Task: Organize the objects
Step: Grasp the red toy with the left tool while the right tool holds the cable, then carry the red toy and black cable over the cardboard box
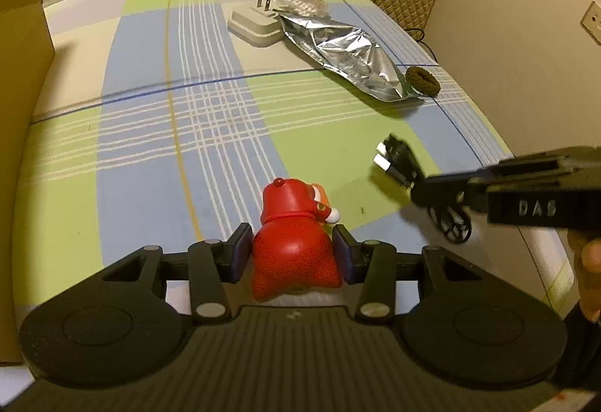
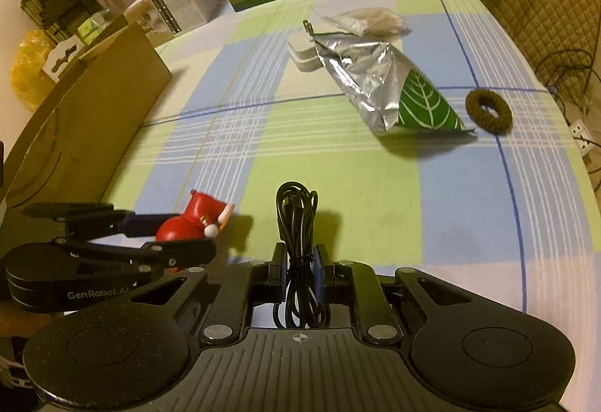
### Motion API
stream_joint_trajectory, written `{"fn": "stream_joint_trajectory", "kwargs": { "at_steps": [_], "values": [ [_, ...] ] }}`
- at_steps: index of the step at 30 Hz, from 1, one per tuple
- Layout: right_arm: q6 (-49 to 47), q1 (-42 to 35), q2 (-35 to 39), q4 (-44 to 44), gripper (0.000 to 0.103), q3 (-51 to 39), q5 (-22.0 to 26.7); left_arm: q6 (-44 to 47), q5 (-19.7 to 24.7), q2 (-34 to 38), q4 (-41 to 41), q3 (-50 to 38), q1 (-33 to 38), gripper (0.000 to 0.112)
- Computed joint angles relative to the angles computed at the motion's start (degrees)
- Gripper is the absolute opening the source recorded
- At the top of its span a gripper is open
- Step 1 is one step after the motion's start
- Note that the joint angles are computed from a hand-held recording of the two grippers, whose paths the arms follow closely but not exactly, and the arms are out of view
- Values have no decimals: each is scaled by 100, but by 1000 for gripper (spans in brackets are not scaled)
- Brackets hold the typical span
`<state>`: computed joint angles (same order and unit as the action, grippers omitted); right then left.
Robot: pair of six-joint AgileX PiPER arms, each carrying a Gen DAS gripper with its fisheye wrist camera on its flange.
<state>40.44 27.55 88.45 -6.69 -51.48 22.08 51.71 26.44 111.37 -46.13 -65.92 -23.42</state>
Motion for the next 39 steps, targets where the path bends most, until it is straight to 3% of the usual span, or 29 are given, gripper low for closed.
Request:
{"fn": "stream_joint_trajectory", "kwargs": {
  "at_steps": [14, 17, 27, 34, 39],
  "values": [
    [371, 96, 294, -341, 10, -244, 69, 1117, 18, 373, -714, -177, 50, 48],
    [763, 197, 272, -731, 10, -271, 118, 1308, -25, 343, -902, -96, 54, 41],
    [2035, 431, -170, -1571, 10, -54, -37, 1209, -148, -4, -1036, 182, 41, 41],
    [3987, 1295, -772, -2813, 10, 110, 515, 886, -157, -748, -993, 623, 115, 41],
    [5235, 2301, -1088, -3672, 10, -70, 1489, 675, -144, -1502, -906, 1144, 194, 41]
  ]
}}
